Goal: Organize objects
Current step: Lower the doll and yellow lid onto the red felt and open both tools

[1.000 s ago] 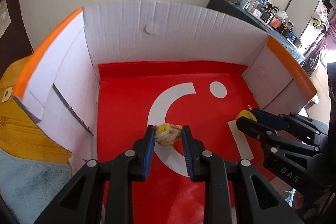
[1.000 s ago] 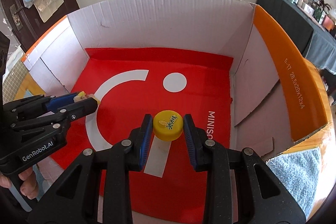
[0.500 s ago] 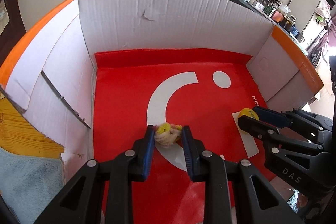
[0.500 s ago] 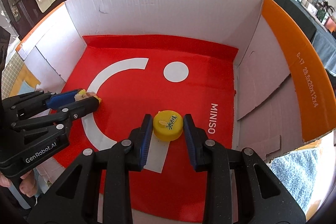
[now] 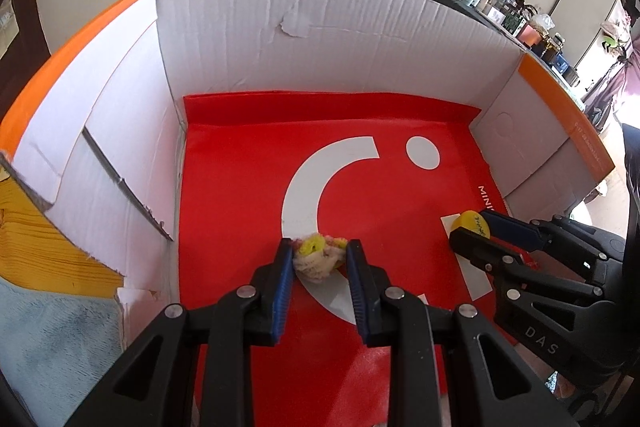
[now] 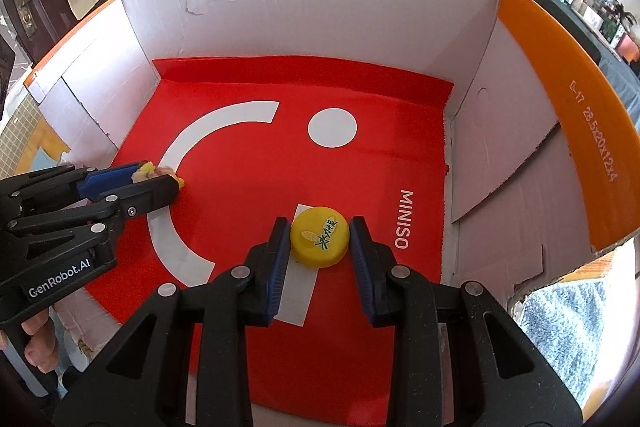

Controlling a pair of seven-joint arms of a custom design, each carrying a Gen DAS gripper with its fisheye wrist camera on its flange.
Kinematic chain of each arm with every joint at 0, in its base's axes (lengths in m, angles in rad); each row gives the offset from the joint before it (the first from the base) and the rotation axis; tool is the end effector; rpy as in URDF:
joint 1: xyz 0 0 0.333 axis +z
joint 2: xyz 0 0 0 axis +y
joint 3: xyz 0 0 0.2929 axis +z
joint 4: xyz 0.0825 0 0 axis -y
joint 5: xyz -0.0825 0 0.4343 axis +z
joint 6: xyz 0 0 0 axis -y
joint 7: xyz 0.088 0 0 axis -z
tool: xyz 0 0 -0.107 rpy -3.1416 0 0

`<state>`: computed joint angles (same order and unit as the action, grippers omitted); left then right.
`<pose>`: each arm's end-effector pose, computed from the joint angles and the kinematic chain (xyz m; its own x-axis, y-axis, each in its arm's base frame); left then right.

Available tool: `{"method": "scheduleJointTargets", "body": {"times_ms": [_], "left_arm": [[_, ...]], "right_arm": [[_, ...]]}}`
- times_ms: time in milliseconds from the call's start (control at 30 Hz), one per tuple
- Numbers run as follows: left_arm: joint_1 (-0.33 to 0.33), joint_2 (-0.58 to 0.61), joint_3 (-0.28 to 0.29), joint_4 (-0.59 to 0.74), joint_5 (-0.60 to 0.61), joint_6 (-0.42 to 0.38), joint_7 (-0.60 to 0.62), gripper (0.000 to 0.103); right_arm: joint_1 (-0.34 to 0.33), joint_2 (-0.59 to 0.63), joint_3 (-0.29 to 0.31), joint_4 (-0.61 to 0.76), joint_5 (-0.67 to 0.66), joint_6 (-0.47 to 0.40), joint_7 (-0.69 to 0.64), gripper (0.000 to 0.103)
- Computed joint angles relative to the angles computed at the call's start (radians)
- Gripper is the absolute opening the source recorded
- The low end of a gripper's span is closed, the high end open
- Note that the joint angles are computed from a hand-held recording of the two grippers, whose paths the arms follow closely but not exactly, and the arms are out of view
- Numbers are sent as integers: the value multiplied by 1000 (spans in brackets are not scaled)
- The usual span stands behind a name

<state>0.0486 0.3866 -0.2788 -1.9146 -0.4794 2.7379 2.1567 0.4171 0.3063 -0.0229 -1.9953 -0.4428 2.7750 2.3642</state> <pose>0.6757 -0.1306 0.2896 -0.4035 -0.8944 0.1928 -0.8241 0.2637 -0.5014 0.6109 0.2750 0.3006 -0.0068 -0.9989 -0.0471 -0.8639 0.0296 -0.5027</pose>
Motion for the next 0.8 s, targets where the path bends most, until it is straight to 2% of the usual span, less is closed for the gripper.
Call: {"method": "scheduleJointTargets", "body": {"times_ms": [200, 400, 567, 633, 667, 733, 800], "left_arm": [[4, -4, -2, -2, -7, -3, 4, 27], [-5, -11, 3, -8, 2, 7, -2, 35], [-5, -17, 2, -16, 5, 21, 2, 36], [-7, -18, 2, -18, 10, 26, 0, 37], [-5, -20, 1, -20, 9, 26, 2, 38], [-3, -25, -2, -25, 4, 32, 7, 44], [-1, -30, -3, -29, 0, 38, 12, 44]], "right_arm": [[0, -4, 1, -9, 3, 19, 3, 29], [-7, -15, 3, -33, 19, 47, -11, 30], [-4, -28, -1, -53, 14, 62, -8, 31], [-5, -32, -1, -59, 13, 68, -9, 40], [0, -34, -6, -63, 3, 70, 0, 53], [7, -24, -9, -53, -13, 70, 14, 56], [9, -24, -10, -54, -16, 73, 19, 56]]}}
